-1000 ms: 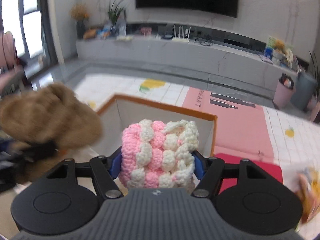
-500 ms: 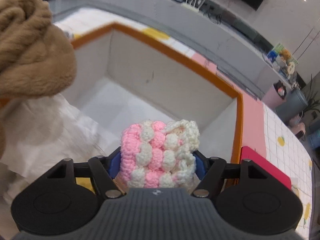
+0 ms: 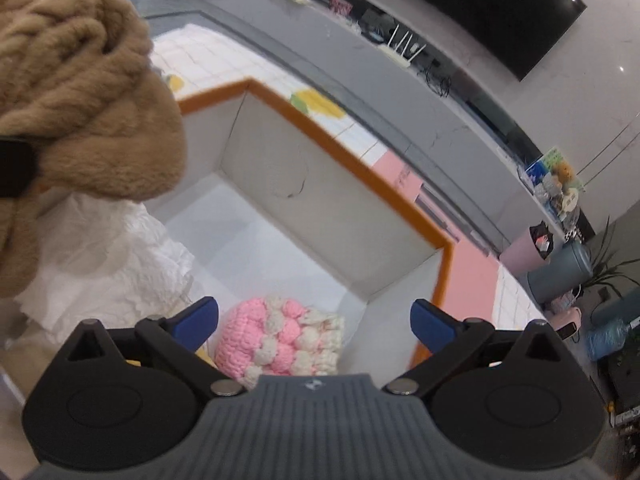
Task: Organize soft objects
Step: 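Lower the knitted item into the orange box and open the right gripper, then hold the brown plush toy above the orange box with the left gripper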
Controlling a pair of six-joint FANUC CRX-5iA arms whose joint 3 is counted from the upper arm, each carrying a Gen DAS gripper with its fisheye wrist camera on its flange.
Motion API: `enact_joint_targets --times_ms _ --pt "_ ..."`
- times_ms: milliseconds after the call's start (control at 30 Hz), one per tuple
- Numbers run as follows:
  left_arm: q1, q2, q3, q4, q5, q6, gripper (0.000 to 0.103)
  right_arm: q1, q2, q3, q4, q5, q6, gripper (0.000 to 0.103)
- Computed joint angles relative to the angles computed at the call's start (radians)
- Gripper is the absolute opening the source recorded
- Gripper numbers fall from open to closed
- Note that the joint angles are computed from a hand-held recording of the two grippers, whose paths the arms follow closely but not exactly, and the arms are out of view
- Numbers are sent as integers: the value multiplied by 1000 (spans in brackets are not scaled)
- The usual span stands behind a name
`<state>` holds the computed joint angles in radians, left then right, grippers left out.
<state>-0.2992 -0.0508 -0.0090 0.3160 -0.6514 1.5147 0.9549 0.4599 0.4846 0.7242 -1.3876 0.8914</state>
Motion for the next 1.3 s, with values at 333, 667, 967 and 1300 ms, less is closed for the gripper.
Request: enact_joint_targets --times_ms 333,667,967,1300 --pt "-80 16 99 -186 -71 108 56 50 -167 -146 -2 7 -267 100" --pt "-239 51 236 -494 -193 297 57 128 -432 -472 -20 170 -572 100" --pt "-261 127 336 -530 -302 290 57 143 -521 -649 70 282 -710 100" --pt "-264 313 504 -519 -389 241 56 117 -507 -641 -10 357 -631 101"
